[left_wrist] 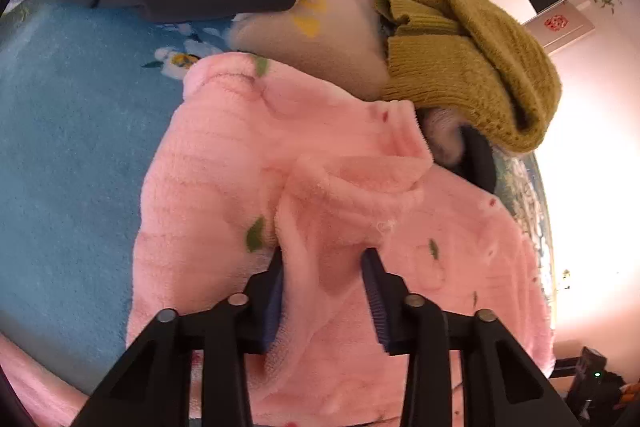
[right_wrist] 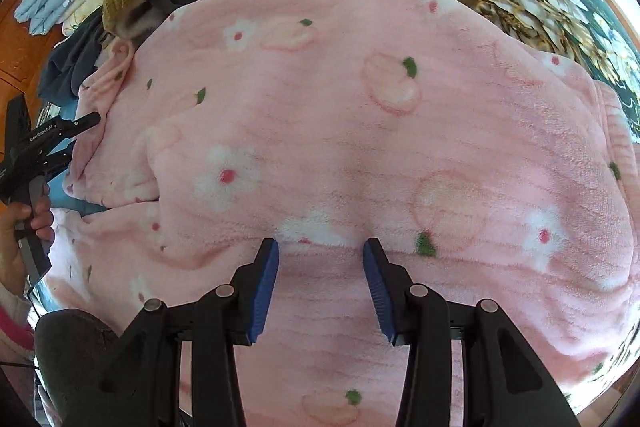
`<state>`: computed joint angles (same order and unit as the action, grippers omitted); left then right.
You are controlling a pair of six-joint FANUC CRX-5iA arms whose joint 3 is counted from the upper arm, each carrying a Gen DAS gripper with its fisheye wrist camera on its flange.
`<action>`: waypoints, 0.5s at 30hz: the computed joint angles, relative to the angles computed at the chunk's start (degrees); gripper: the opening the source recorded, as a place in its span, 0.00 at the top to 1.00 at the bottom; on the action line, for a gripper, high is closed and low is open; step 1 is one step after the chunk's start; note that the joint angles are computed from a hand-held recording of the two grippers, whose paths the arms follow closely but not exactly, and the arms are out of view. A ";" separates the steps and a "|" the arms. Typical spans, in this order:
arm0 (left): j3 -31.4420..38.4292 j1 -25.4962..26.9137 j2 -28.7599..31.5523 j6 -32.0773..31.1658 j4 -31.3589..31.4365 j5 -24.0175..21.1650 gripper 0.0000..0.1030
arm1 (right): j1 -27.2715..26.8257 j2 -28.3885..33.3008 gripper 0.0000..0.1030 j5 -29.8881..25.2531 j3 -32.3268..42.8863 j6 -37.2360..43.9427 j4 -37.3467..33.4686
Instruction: Fold clothes
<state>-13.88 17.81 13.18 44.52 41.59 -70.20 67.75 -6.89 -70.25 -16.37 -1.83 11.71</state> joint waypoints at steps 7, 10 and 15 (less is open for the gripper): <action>-5.43 2.12 -5.37 -6.67 6.44 3.51 0.93 | -0.39 2.07 0.56 -1.26 1.96 1.08 -1.02; -5.77 5.57 -6.57 -7.78 13.15 6.50 0.93 | -0.13 2.02 0.56 -1.78 2.19 0.87 -0.62; -3.52 12.70 -6.50 -5.42 17.43 13.21 0.93 | 0.58 1.87 0.56 -3.33 2.25 -0.99 1.99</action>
<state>-17.40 30.51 6.68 39.11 59.02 -57.00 68.34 -5.03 -73.59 -14.12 -2.82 13.70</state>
